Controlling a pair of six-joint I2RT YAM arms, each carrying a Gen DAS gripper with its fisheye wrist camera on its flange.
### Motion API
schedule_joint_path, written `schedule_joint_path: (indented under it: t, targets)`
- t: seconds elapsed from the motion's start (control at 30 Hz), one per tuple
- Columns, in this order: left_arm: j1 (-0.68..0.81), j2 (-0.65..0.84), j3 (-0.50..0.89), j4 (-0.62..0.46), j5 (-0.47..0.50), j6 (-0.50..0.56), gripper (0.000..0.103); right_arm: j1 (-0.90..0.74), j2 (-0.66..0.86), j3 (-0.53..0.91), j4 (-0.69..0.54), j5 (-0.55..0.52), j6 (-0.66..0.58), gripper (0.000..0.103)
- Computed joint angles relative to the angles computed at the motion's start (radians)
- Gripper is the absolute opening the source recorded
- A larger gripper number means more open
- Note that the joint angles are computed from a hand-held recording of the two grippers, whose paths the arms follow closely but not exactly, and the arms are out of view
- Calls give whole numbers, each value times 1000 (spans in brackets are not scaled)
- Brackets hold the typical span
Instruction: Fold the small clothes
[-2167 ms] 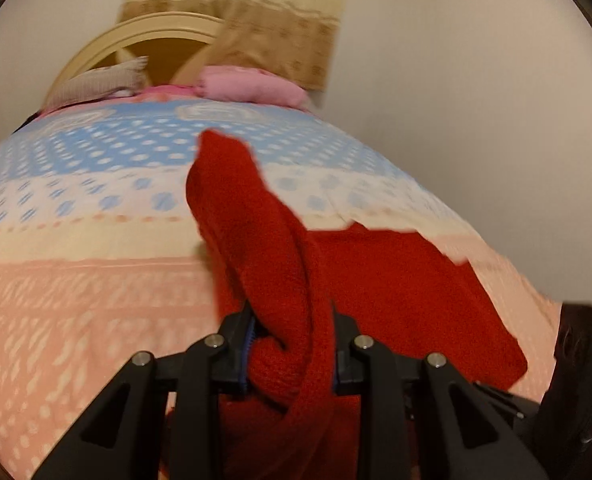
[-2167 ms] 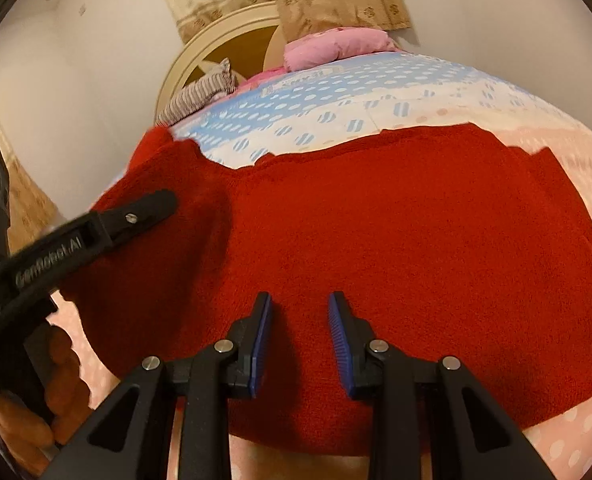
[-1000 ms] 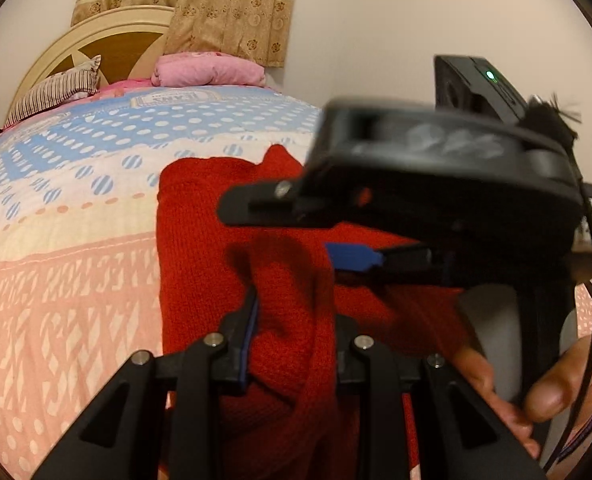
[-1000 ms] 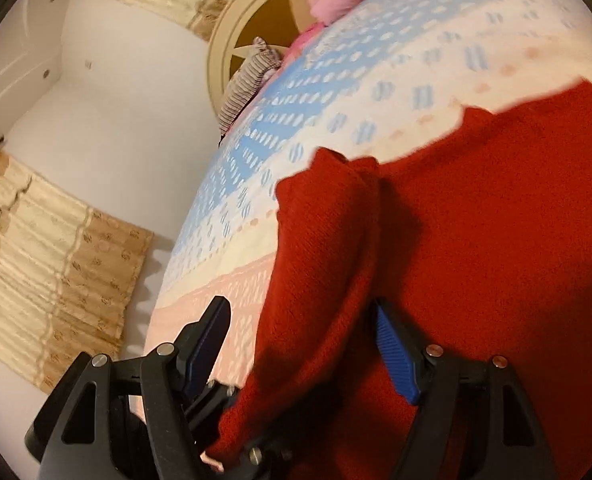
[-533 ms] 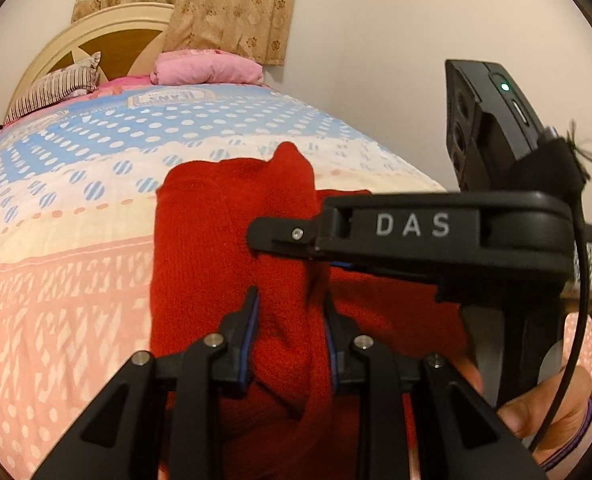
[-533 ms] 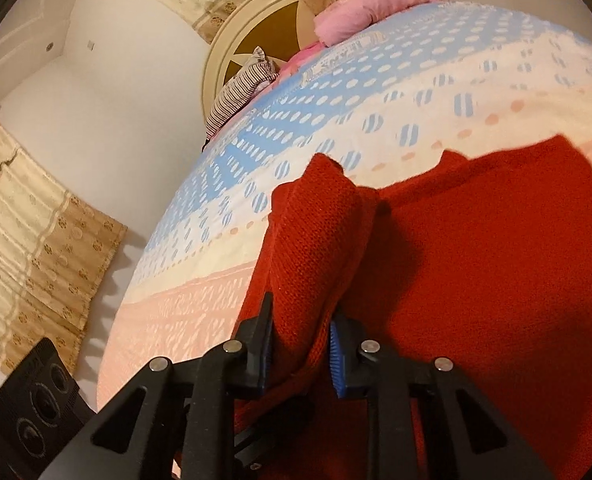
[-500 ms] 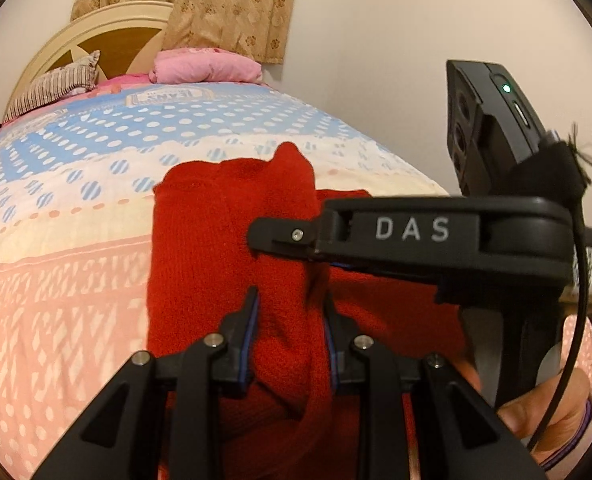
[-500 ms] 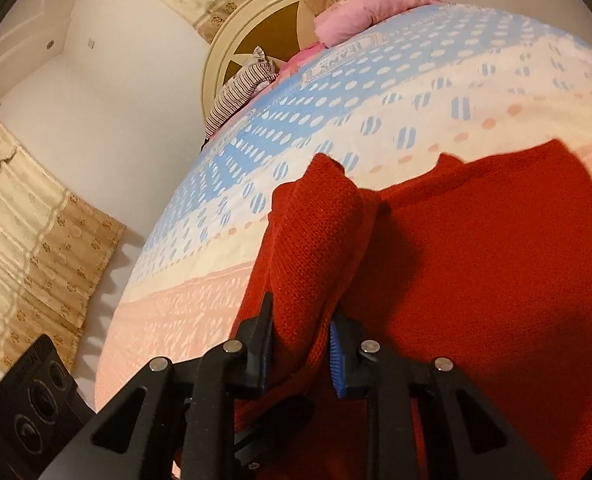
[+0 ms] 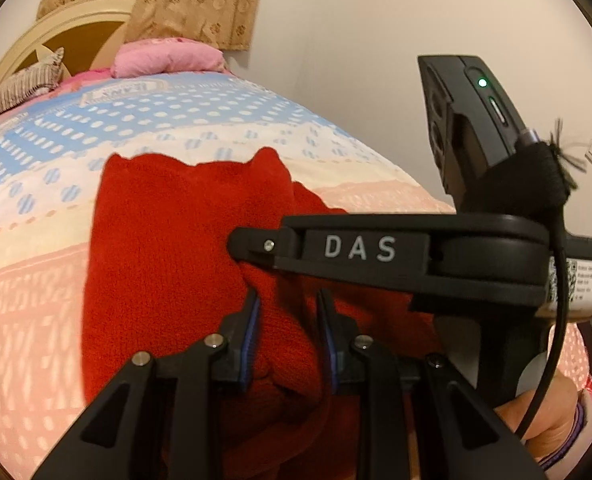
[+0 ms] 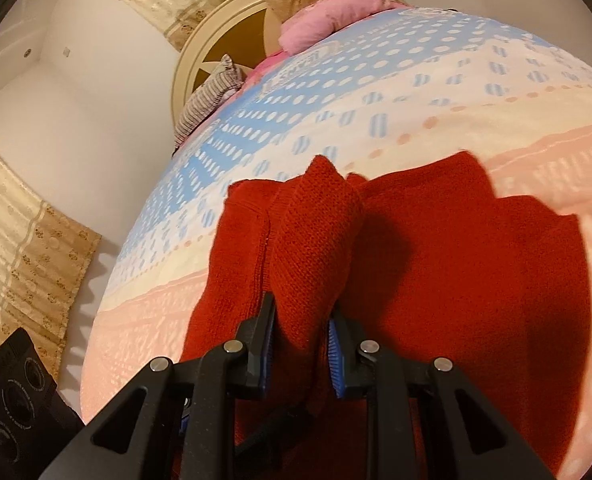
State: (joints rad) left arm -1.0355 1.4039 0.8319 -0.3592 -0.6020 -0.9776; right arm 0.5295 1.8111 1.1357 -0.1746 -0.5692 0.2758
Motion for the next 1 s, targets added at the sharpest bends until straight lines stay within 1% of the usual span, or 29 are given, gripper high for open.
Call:
schedule_joint_path:
  t: [0.13,0.27,0.4,0.47,0.57,0.77,0.87,0.93,1.0]
  targets:
    - [-7,57,42,3,6,3,28,-29,7,9,-29,6,-23,23]
    - [-10,90,79,-16,14,2,28,-49,13,10,-40,9,-37,23]
    - [8,113,108,-8,41,11,28,-67,7,6,-47,12,-49,22]
    - [11,123,117,0,52,11,28,-75,8,15,-57,17,-55,22]
    - [16,154,146,2,67,10,28,-90,15,34,-78,29,-73,18]
    - [26,202,187,-10,64,32,28,-108,32,38,-83,21,-84,17]
    - [21,187,185,-37,58,34,29,-113,50,34,-69,9,-77,17]
    - [2,123,142,-41,64,40,38,-115,55,28,-54,-1,-71,17]
    - [-29,46,92,-45,49,37,42,-122,60,23,-45,-18,-60,17]
